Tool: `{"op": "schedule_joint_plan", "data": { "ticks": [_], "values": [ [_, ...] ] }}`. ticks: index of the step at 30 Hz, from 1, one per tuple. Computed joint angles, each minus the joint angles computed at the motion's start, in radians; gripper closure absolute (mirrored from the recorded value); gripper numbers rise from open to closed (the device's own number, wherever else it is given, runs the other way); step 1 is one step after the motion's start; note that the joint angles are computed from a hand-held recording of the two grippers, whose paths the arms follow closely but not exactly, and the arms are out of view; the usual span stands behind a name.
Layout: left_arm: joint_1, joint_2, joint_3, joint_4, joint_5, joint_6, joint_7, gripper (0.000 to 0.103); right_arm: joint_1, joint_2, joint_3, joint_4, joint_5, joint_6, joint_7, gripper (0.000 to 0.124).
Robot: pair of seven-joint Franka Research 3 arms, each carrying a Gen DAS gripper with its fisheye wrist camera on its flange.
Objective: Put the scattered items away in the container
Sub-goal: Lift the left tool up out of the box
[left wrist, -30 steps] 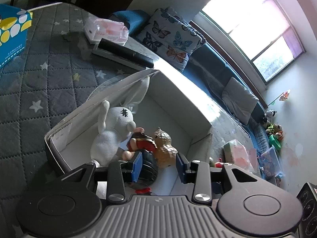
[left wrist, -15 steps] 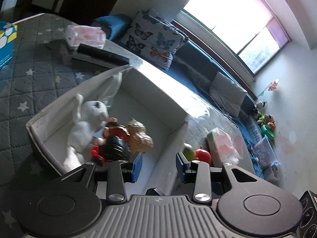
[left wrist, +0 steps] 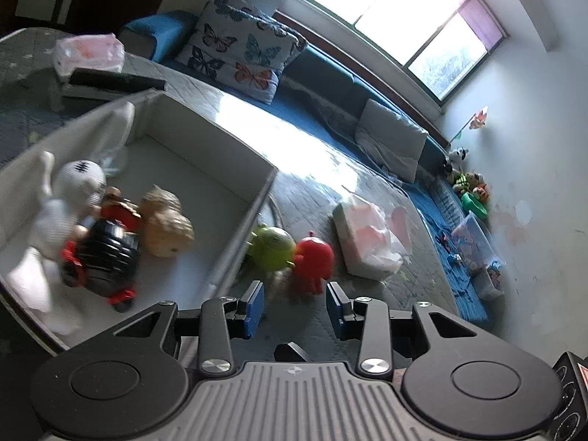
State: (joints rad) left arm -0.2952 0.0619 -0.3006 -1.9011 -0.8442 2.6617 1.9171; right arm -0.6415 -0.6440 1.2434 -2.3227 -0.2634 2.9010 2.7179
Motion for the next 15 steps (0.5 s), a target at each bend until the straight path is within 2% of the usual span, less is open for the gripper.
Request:
{"op": "schedule_joint_plan", "data": {
  "ticks": [8,15],
  "values": [
    [-0.024,0.091,-0.029,0.078,0.172,0.031,-0.157,0.063,0.066,-0.003,-0.080,-0.074,-0.029,-0.016,0.022,0.039],
    [-0.032,0.187,-0.045,0.164,0.366,0.060,-0.350,0.063,0.065,0.055,-0.116,-0.101,-0.097,0.005,0.052,0.039]
  ]
}}
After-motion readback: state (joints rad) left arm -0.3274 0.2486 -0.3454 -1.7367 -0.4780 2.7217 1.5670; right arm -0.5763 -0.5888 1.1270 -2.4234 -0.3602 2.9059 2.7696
